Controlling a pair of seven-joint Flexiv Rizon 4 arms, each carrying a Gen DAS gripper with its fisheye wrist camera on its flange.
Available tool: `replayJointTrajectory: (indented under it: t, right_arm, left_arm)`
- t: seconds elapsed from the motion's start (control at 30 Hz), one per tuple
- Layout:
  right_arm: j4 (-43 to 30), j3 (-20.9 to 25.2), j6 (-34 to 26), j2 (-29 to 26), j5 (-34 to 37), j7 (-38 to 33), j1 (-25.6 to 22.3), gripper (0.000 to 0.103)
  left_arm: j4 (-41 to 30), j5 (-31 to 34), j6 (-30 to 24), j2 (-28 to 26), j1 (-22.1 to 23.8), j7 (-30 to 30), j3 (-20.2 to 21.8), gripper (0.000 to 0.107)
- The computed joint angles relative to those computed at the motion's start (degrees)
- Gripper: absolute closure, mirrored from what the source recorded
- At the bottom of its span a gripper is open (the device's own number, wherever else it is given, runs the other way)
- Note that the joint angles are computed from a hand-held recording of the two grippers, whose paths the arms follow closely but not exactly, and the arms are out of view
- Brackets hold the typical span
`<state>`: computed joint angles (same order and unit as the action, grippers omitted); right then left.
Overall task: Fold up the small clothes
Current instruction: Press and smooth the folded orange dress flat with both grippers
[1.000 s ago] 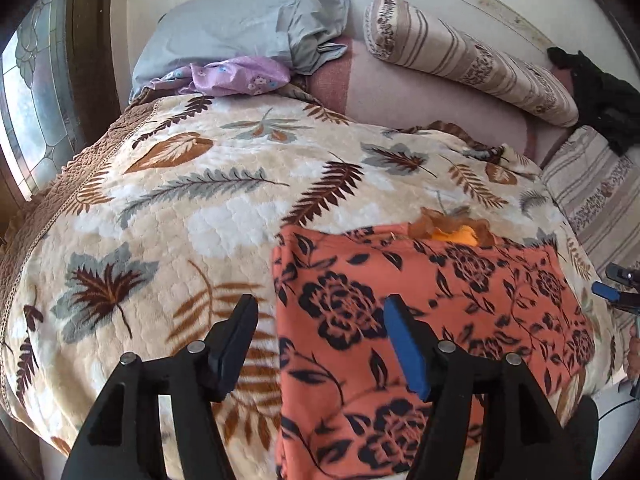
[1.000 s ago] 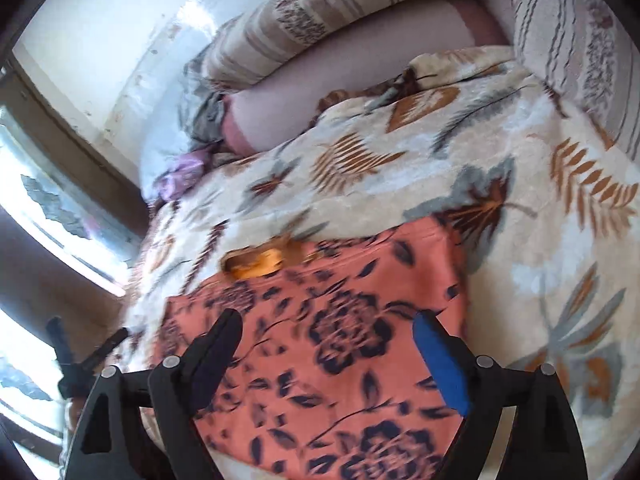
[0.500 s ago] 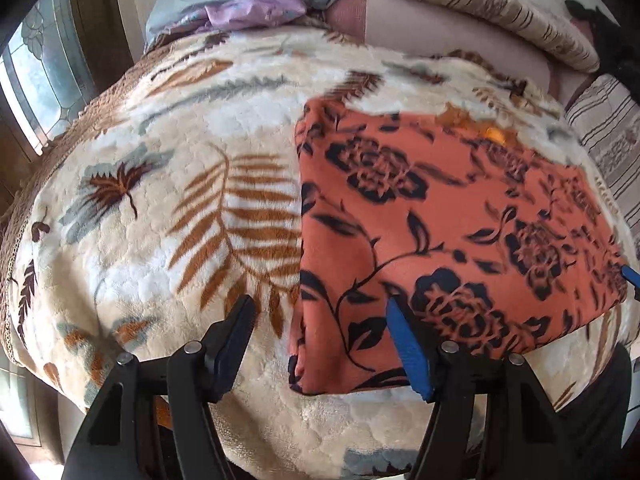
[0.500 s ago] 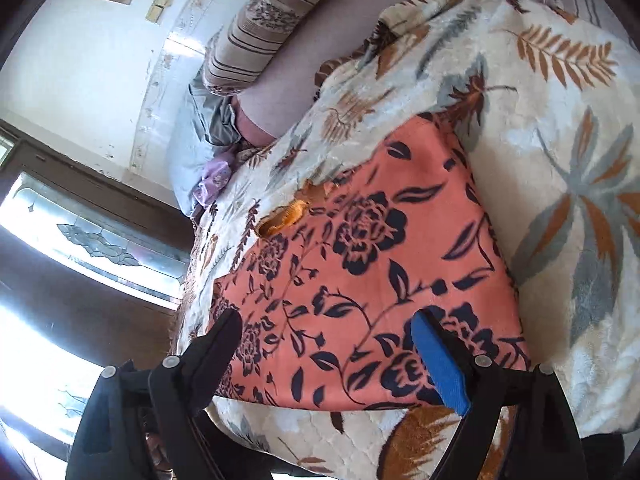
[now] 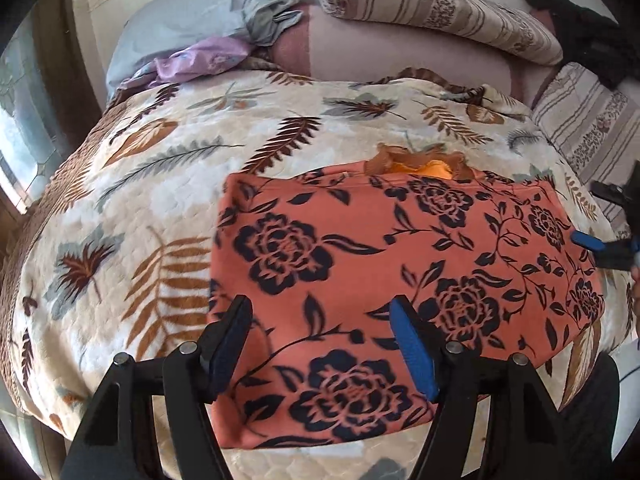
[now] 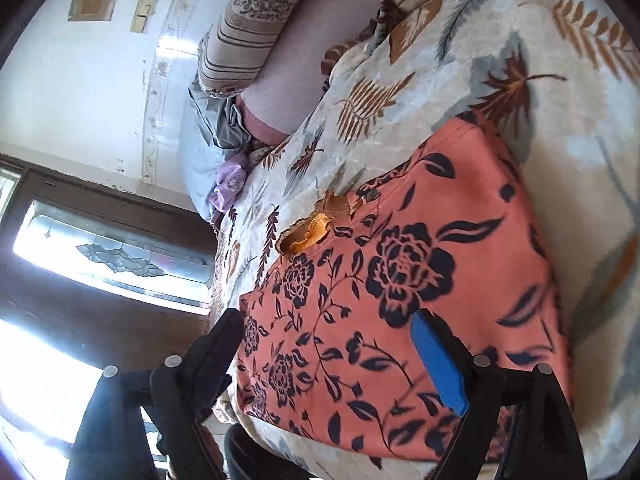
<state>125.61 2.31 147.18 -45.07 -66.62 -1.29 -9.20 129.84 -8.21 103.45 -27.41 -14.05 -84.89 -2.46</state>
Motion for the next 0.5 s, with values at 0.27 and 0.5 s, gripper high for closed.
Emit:
replayJointTrajectory:
  t: [0.27,0.5]
  right_arm:
    - [-7.56,-1.67,-1.66,-6.17,11.20,4.60,-0.28,0.016]
    - [5.68,-0.85,-2.30,3.18,15.45,-7.80,-3.54,0.016]
  left_arm:
    - [-7.44,-1.30,-7.08,-6.72,-4.78,0.77,3.12,0.035]
    - [-7.83,-0.85,-6.20,-7.11,-6.44,0.32,4.90,0.031]
